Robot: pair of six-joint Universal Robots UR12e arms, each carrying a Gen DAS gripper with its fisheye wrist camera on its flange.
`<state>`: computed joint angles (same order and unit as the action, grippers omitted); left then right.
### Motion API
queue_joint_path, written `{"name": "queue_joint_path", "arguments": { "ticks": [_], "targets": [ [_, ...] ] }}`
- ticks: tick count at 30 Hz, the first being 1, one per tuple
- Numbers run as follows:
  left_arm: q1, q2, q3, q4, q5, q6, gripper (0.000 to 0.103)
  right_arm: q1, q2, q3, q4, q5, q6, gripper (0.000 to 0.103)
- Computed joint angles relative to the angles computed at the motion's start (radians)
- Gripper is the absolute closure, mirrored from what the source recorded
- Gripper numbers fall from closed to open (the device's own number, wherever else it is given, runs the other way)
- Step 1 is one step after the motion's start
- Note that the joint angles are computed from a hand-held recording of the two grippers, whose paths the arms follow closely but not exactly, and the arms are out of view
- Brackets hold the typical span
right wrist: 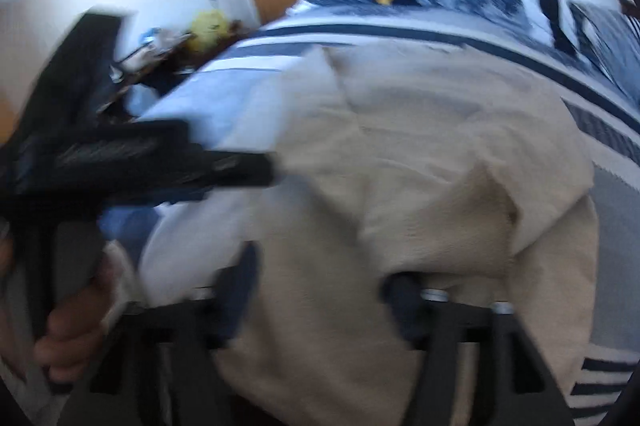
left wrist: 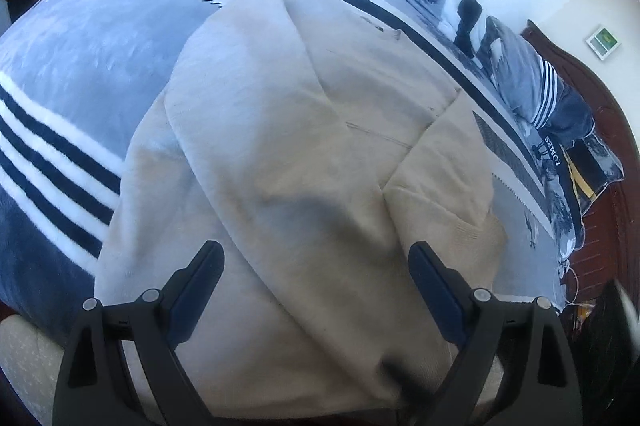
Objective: Fold small clothes
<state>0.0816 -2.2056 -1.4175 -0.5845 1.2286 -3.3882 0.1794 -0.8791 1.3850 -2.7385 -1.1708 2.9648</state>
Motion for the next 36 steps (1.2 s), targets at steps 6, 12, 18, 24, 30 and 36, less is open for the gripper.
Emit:
{"name": "queue_joint_path", "arguments": {
  "ticks": [6, 12, 18, 24, 30, 36],
  "targets": [
    [-0.028, 0.01, 0.012, -0.03, 0.045, 0.09, 0.01, -0.044, -0.036, 0.067, 0.036, 0.083, 0.048, 0.023],
    [-0.1, -0.006, 0.062, -0.084, 0.046, 0.219, 0.01, -0.122, -0.048, 0.117, -0.044, -0.017, 0.396, 0.03],
    [-0.168, -0.062, 0.118, -0.155, 0.07, 0.356, 0.013, -0.165, -0.036, 0.141, -0.079, -0.055, 0.555, 0.042],
    [-0.177, -0.058, 0.105, -0.137, 0.138, 0.327, 0.099, -0.183, -0.035, 0.149, -0.118, -0.034, 0.595, 0.043],
    [-0.093, 0.053, -0.058, 0.042, 0.027, 0.164, 0.099, -0.196, -0.033, 0.155, -0.155, 0.089, 0.617, 0.043],
    [-0.014, 0.082, -0.13, -0.001, -0.084, -0.007, 0.099, -0.187, -0.012, 0.096, -0.087, 0.165, 0.591, 0.043]
  ]
}}
